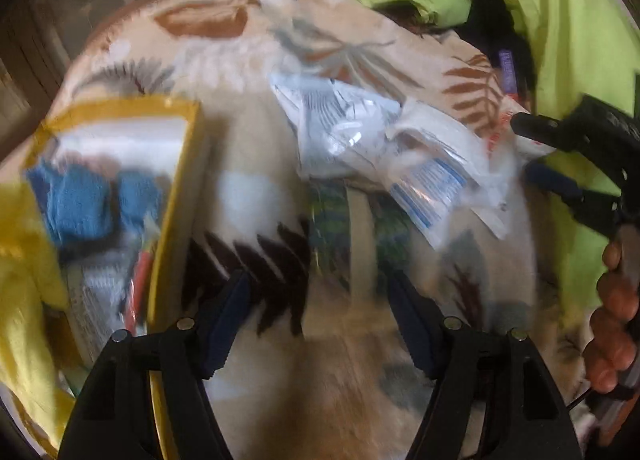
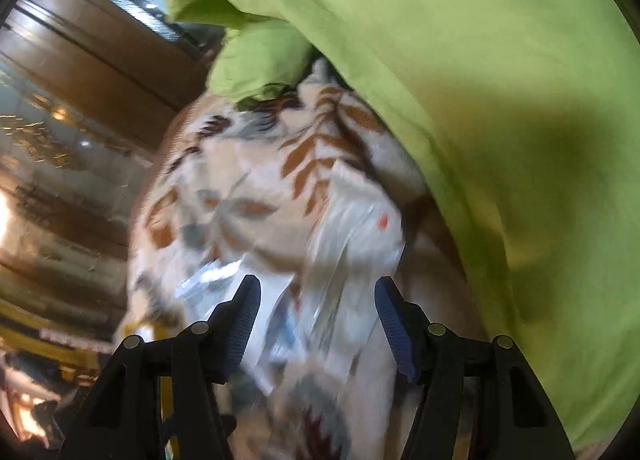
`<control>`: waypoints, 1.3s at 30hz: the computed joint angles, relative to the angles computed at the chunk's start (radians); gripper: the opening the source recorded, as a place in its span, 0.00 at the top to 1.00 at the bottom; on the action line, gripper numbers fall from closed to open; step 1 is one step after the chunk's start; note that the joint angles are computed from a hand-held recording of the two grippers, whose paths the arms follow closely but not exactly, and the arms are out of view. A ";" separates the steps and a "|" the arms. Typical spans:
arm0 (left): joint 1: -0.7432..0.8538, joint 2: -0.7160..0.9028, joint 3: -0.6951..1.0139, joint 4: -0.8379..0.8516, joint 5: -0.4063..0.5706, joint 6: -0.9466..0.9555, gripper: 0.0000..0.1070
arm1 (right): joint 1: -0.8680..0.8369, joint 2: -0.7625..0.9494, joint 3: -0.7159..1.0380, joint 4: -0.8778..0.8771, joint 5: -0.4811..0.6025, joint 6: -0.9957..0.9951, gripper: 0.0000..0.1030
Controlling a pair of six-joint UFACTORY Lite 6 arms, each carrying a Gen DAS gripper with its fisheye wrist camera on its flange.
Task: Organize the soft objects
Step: 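Grasp the green-printed packet with the left tool while the right tool grasps a white sachet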
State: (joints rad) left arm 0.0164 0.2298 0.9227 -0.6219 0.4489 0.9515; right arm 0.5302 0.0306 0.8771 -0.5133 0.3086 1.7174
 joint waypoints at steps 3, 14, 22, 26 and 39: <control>-0.022 -0.001 -0.015 -0.043 -0.045 0.055 0.50 | -0.046 0.110 0.063 0.130 -0.025 -0.126 0.38; 0.220 -0.039 -0.055 -0.198 0.258 0.298 0.93 | 0.087 0.028 0.038 -0.064 0.122 0.033 0.85; 0.531 -0.226 -0.209 -0.157 0.510 0.441 0.95 | 0.388 -0.310 -0.117 -0.271 0.358 0.401 0.86; 0.678 -0.301 -0.235 -0.100 0.626 0.506 0.95 | 0.606 -0.336 -0.068 -0.316 0.556 0.516 0.86; 1.104 -0.108 0.250 -0.060 1.056 0.532 0.95 | 0.705 0.179 0.550 -0.181 0.357 0.074 0.86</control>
